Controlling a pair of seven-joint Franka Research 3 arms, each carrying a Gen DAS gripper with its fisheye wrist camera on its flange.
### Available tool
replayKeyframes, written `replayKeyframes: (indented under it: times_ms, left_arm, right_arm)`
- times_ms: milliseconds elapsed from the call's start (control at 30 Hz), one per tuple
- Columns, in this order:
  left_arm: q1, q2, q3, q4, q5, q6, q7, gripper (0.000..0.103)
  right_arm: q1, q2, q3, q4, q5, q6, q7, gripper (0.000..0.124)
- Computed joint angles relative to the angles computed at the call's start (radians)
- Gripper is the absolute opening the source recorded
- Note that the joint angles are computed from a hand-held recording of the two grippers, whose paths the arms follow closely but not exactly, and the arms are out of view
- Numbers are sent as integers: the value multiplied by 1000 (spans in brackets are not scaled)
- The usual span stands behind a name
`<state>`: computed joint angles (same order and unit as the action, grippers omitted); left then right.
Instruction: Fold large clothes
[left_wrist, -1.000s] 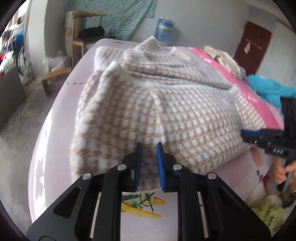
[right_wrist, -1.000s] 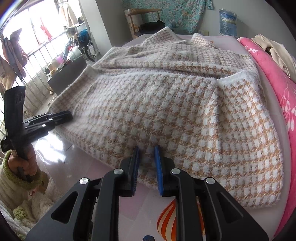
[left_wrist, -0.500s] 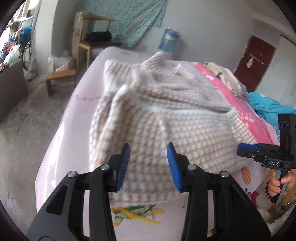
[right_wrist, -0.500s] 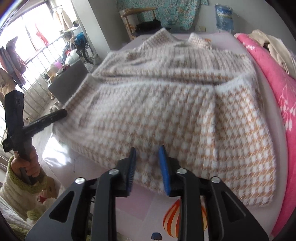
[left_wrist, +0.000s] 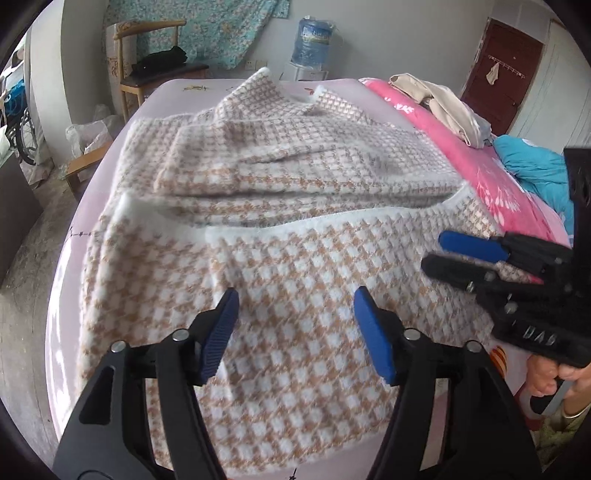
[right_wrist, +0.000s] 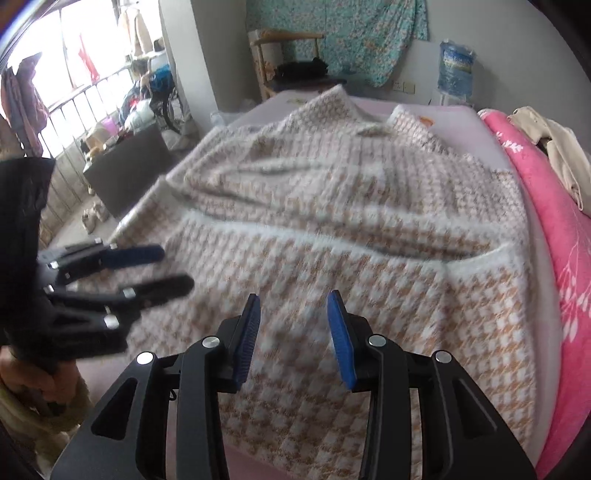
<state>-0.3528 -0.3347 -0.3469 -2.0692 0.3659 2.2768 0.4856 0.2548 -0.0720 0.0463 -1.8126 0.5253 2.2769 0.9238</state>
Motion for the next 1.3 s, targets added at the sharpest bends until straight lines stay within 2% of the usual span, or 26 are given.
replayKeyframes:
  times_ms: [100, 167, 233, 333, 433, 500, 667, 733, 800, 833, 900, 967, 1100, 1300]
  left_arm:
    - [2, 44, -10, 37, 13, -51, 3, 64]
    - [1, 51, -8, 42, 20, -54, -6, 65]
    - [-2, 57, -1, 52, 12, -64, -2, 66]
    - [-4, 66, 3, 65, 9, -80, 8, 68]
    - [-5, 69, 8, 71, -1, -86, 7, 69]
    - [-5, 72, 9, 77, -5, -91, 5, 69]
    - [-1, 80, 3, 107, 25, -109, 6, 70]
    - [1, 96, 0, 125, 36, -132, 8, 73]
    - [2, 126, -5, 156, 48, -188, 5, 75]
    - [1, 134, -1, 160, 43, -199, 0, 80]
    - [2, 127, 11, 143, 27, -187, -26, 86]
    - [3, 114, 26, 123, -2, -159, -32, 86]
    - [6, 107, 23, 128, -5, -177, -36, 86]
    - [6, 76, 11, 136, 9, -254, -47, 86]
  right_arm:
    - [-2, 72, 6, 44, -77, -11, 65, 37]
    - [-13, 98, 0, 64, -13, -43, 53, 38]
    - [-19, 108, -1, 102, -26, -80, 77, 38]
    - [-27, 102, 0, 112, 13, -73, 61, 38]
    - [-21, 134, 6, 117, -37, -67, 91, 38]
    - [-24, 140, 7, 116, -21, -60, 77, 38]
    - [-32, 132, 4, 146, -21, -101, 101, 40]
    - [-33, 117, 3, 126, -27, -84, 101, 44]
    - [-25, 116, 6, 108, -75, -58, 120, 50]
    - [-23, 123, 7, 103, -86, -52, 127, 51]
    - [-25, 133, 6, 113, -76, -55, 132, 52]
    - [-24, 140, 6, 136, -92, -75, 142, 52]
    - [-36, 102, 2, 127, -29, -110, 80, 53]
    - [-30, 9, -4, 49, 4, -159, -57, 58]
